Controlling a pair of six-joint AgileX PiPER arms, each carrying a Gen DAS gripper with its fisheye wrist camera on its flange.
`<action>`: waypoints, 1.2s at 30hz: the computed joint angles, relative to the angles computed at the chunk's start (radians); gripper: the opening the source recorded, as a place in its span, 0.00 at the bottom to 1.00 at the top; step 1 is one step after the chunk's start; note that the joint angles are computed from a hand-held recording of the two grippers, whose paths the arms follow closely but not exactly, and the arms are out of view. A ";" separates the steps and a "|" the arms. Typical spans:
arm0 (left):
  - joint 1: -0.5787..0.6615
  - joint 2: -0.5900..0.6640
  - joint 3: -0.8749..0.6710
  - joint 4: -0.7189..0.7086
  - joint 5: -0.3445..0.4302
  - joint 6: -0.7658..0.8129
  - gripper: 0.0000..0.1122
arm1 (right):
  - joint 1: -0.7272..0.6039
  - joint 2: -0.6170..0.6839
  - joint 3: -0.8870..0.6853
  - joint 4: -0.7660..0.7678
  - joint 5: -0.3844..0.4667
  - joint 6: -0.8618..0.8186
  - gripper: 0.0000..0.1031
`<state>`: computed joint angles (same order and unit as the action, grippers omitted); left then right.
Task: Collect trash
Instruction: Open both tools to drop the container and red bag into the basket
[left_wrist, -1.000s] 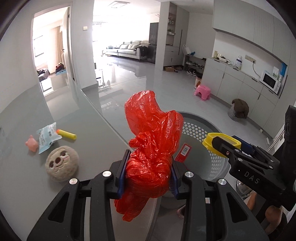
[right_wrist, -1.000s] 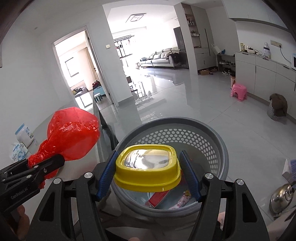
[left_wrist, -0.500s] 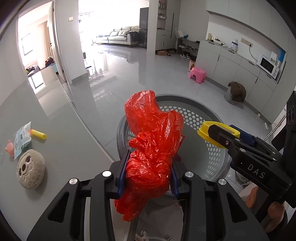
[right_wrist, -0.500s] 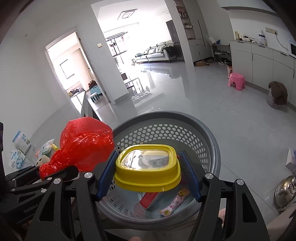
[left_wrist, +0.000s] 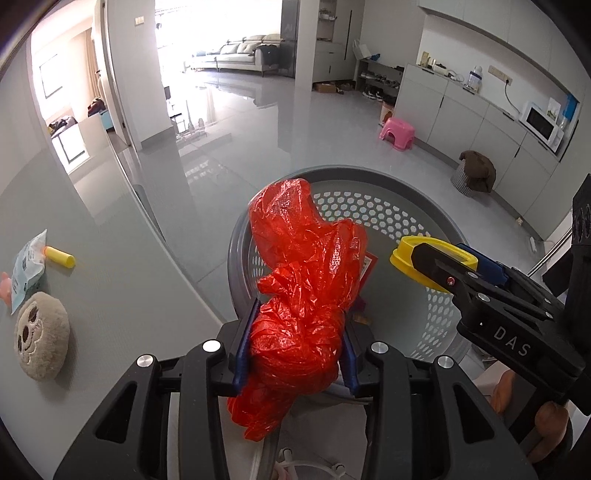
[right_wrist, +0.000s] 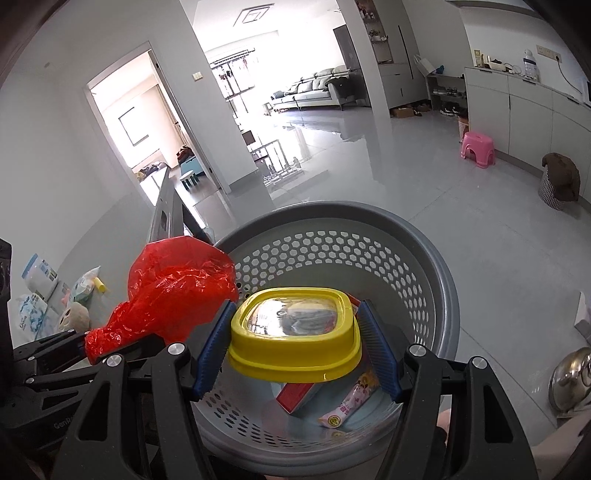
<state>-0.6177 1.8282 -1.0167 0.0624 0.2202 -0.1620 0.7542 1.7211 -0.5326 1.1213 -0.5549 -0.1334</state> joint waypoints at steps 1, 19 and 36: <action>0.000 0.006 -0.014 -0.001 0.010 0.000 0.34 | -0.002 0.002 -0.002 -0.001 0.003 0.000 0.63; -0.005 0.018 -0.036 0.050 0.023 -0.082 0.49 | -0.004 -0.019 0.019 0.014 -0.017 -0.004 0.70; -0.007 -0.027 0.022 0.131 0.004 -0.167 0.51 | 0.017 -0.044 0.054 0.021 -0.042 0.033 0.70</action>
